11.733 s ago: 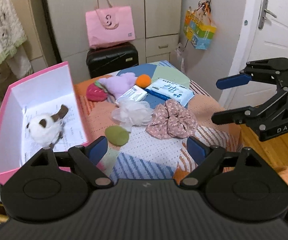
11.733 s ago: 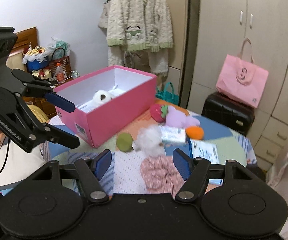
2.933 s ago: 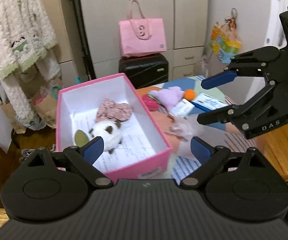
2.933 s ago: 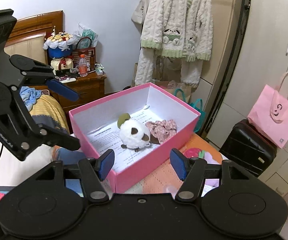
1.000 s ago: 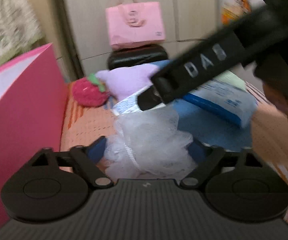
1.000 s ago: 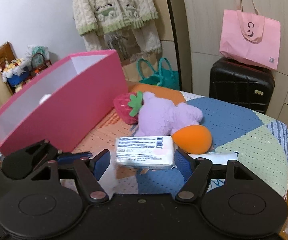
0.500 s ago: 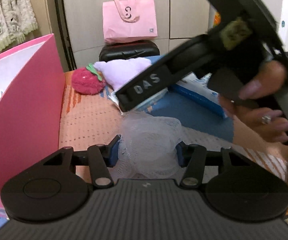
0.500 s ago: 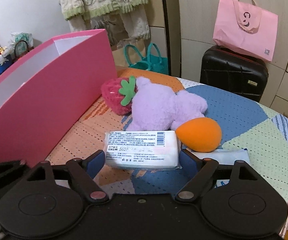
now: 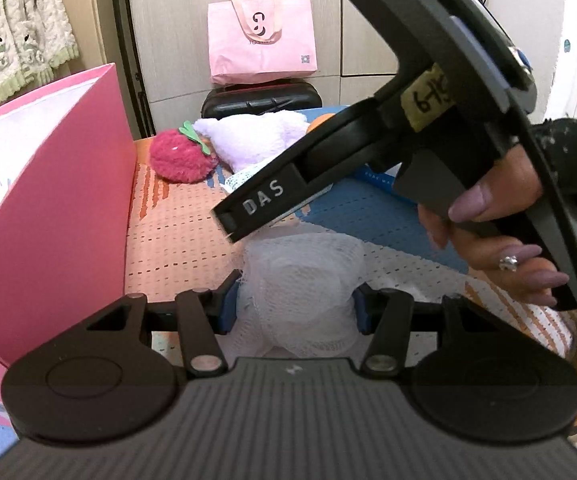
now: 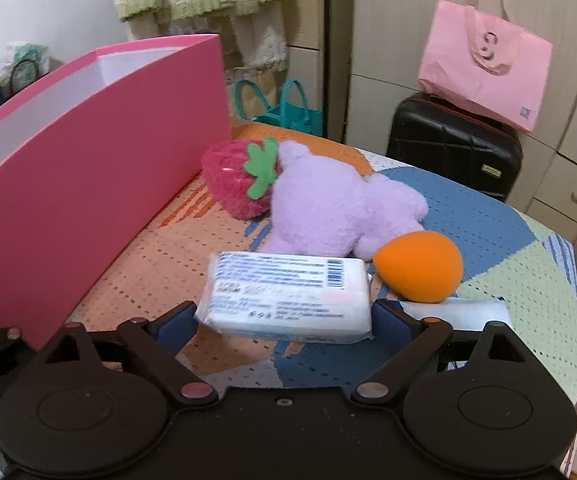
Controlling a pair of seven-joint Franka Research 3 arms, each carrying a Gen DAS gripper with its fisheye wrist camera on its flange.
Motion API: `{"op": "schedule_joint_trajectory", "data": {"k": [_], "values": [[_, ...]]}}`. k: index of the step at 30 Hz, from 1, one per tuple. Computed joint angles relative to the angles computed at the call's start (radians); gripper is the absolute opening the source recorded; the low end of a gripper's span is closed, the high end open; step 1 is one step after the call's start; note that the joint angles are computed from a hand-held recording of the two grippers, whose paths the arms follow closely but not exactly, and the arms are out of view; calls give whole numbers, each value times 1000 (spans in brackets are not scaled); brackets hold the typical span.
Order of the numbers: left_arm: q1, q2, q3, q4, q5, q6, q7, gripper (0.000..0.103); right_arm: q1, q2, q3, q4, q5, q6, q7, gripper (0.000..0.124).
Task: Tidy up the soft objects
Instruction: 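Grasp the white mesh bath puff with the left tool while the right tool grasps the white packet, then carry the bath puff and white packet in both tools over the pink box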
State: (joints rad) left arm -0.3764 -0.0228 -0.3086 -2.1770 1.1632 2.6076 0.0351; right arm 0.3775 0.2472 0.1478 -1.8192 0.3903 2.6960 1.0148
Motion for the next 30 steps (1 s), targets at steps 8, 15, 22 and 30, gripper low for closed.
{"op": "schedule_joint_trajectory", "data": {"k": [8,15,22,30], "values": [[8,-10,5,-4,-33,19,16,52,-26,-55,20,-65,121,8,-93,82],[15,-35,-1,-23,-66,33,24,52,-35,-115,16,-114,238,3,-158,82],[23,-70,-11,-55,-113,48,43,52,-29,-192,-7,-195,292,20,-190,82],[31,-104,-27,-82,-155,59,63,52,-24,-285,-39,-293,334,24,-225,82]]}}
